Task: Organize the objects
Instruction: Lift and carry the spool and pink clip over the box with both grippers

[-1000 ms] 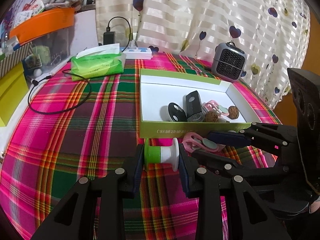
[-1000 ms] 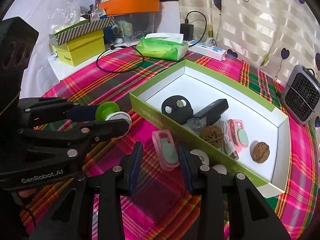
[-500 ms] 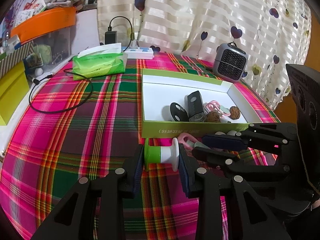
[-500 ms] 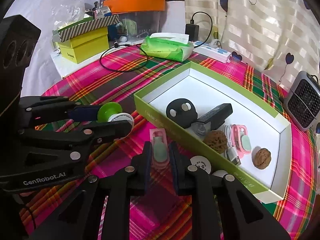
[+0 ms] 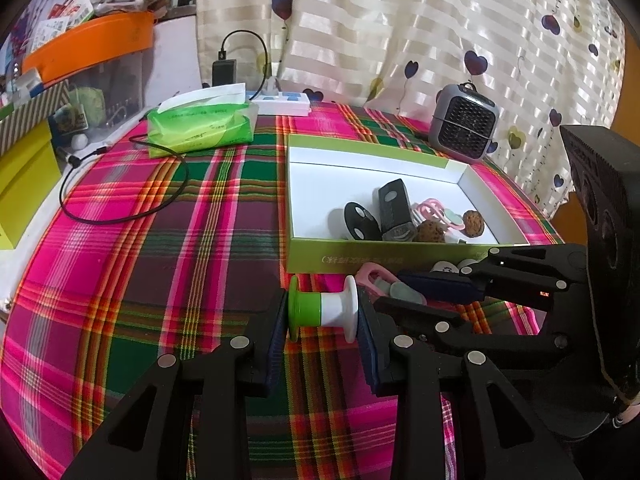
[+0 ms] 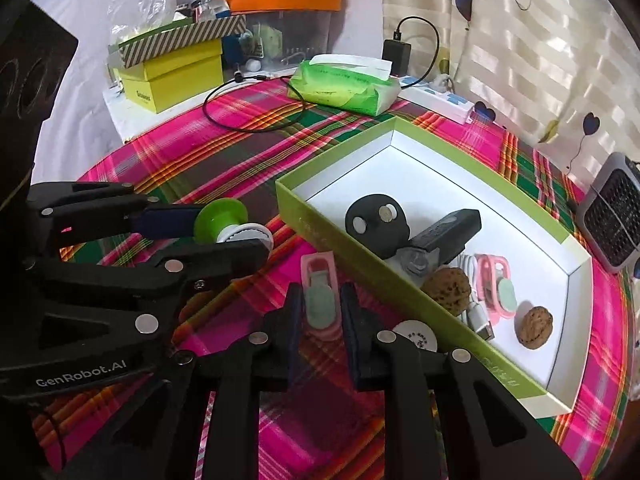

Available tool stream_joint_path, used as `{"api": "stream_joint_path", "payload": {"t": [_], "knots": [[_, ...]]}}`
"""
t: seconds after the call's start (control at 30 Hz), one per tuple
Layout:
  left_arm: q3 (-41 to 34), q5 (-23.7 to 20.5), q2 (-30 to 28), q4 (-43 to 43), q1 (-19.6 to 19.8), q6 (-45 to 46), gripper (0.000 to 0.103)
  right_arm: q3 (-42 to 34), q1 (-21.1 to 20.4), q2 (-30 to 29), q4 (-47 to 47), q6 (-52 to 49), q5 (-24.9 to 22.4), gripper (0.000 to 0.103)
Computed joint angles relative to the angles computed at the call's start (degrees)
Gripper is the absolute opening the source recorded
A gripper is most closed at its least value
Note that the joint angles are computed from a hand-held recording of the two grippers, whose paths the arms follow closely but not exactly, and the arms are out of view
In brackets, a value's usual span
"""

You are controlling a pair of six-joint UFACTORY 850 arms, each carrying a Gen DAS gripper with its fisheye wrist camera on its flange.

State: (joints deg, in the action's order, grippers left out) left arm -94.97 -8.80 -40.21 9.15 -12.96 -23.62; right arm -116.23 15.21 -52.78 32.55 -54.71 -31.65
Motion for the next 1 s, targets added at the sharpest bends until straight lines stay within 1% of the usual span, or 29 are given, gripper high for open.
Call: {"api": "stream_joint_path", "payload": {"t": [0.17,0.33,0.63,0.77,0.83,0.87,0.9,1.0], "knots": [[0.4,0.5,0.3,0.4,0.0,-0.2,0.030,1.7,0.0,1.0,1.8,-1.4,1.3,0.019],[0.7,1.0,0.5,-0.3,-0.1,0.6,0.030,3.9,-0.5,2.3,5.8,-4.4,2.1,0.019],[1.1,2.0,0.8,-0.7,-0.3,1.6,0.030,8.5,-1.9,5.2,18.4,-14.6,2.6,0.019],[1.4,3.1,0.9,6.4,-0.5,-5.6,0.030,9.8,-2.4,6.2,23.8,-18.6,3.0,0.019],[1.5,3.8,1.0,12.0,-0.5,-11.4,0.030,10.4,-2.6,6.7,26.1,-20.5,3.1,0.019],[1.5,4.0,1.0,16.6,-0.6,-16.1,0.030,10.7,-2.7,6.9,27.1,-21.2,3.2,0.019],[1.5,4.0,1.0,18.9,-0.6,-18.4,0.030,11.0,-2.8,7.0,27.9,-22.0,3.2,0.019],[1.2,3.8,0.8,21.5,-0.8,-21.0,0.030,11.4,-2.9,7.3,29.2,-23.2,3.0,0.018]]}}
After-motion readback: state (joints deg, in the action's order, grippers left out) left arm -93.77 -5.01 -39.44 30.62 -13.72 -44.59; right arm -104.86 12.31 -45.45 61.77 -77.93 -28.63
